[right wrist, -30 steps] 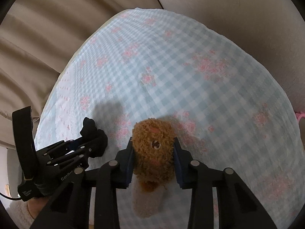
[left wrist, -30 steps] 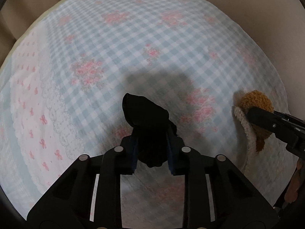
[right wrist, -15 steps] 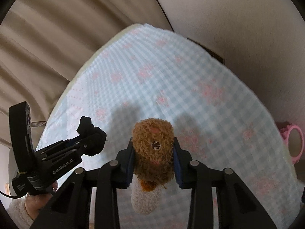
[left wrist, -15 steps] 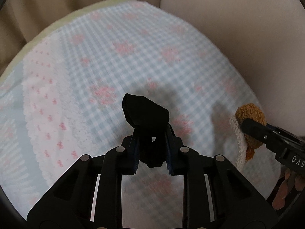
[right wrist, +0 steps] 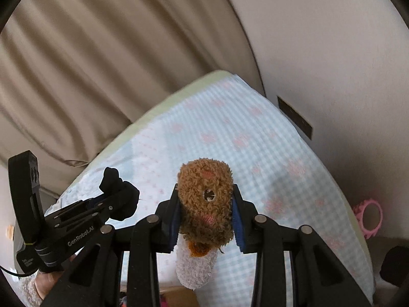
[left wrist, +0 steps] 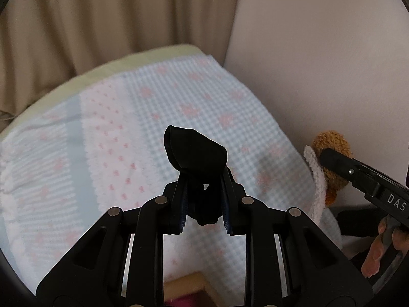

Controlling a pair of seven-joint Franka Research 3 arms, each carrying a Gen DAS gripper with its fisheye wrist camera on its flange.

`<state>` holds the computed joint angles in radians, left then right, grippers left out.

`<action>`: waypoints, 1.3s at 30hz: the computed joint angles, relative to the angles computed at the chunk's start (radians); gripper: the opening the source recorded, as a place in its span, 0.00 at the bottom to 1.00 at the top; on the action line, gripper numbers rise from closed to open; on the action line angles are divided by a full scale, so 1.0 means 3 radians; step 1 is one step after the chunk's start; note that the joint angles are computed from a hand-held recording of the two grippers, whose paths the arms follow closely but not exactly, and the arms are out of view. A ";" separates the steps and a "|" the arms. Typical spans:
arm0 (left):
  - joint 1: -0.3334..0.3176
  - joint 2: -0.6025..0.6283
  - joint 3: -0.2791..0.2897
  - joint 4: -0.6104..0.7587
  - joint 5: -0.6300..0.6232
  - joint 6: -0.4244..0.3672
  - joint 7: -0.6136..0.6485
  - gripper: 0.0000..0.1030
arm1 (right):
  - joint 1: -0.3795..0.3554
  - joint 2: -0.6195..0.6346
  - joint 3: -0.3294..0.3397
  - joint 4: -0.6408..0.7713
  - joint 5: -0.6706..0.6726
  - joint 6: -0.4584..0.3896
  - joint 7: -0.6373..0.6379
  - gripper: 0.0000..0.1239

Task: Organize soft objects
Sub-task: 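Carry the black sock and bear sock into the box and open both tools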

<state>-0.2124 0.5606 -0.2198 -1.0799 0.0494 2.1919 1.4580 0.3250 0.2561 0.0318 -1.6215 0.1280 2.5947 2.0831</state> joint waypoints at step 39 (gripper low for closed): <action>0.0482 -0.3427 0.0736 -0.4485 -0.0694 0.0451 0.0162 0.19 | 0.0965 -0.0096 0.0406 -0.0144 -0.0494 -0.0715 0.0121 0.26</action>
<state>-0.0678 -0.4674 0.0009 -2.4254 -0.1587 2.3271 1.5068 0.6145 0.2274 0.1536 -1.6646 -0.0202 2.3801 2.1196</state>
